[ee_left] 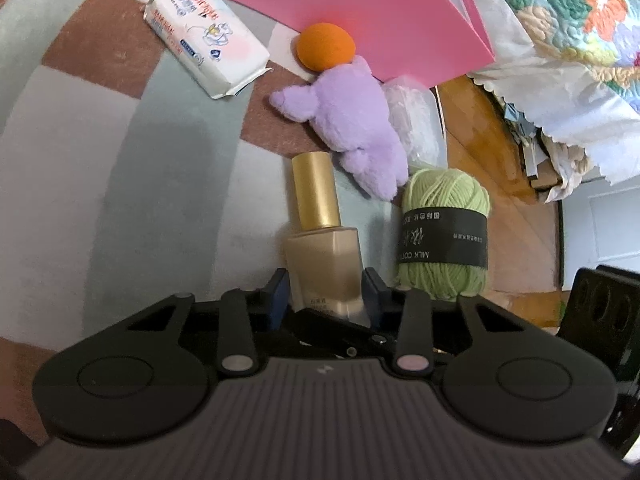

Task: Organize objects
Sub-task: 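Lift the foundation bottle with the right gripper and carry it into the pink box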

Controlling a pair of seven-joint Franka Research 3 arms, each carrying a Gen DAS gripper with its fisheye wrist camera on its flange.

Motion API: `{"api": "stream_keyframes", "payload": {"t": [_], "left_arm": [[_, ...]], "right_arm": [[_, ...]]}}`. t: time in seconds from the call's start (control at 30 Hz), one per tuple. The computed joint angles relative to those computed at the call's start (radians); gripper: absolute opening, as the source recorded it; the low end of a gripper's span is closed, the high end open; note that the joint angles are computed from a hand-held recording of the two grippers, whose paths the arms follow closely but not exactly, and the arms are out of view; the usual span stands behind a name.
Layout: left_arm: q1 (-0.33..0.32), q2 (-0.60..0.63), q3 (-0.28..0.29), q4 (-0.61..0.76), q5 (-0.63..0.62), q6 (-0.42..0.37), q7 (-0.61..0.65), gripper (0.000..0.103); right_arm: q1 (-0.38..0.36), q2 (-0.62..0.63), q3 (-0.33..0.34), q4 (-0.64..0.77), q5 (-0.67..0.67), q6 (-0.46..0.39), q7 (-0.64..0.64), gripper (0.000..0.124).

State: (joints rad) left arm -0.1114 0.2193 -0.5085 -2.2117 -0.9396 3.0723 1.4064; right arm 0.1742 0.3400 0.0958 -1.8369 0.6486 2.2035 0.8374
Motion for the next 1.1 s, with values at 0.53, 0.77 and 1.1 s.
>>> {"api": "stream_keyframes", "payload": {"t": [0.53,0.77,1.1], "left_arm": [[-0.096,-0.126,0.115,-0.070,0.130,-0.071,-0.114,0.038],[-0.153,-0.181,0.181,-0.081,0.157,-0.109,-0.146,0.038],[-0.198,-0.255,0.252,-0.087,0.333,-0.085,-0.257,0.038]], "right_arm": [[0.023,-0.026,0.005,0.004,-0.024,-0.038,0.024,0.041],[0.040,-0.070,-0.001,-0.004,-0.062,-0.051,0.015,0.041],[0.041,-0.140,-0.008,-0.002,-0.044,-0.038,-0.044,0.041]]}}
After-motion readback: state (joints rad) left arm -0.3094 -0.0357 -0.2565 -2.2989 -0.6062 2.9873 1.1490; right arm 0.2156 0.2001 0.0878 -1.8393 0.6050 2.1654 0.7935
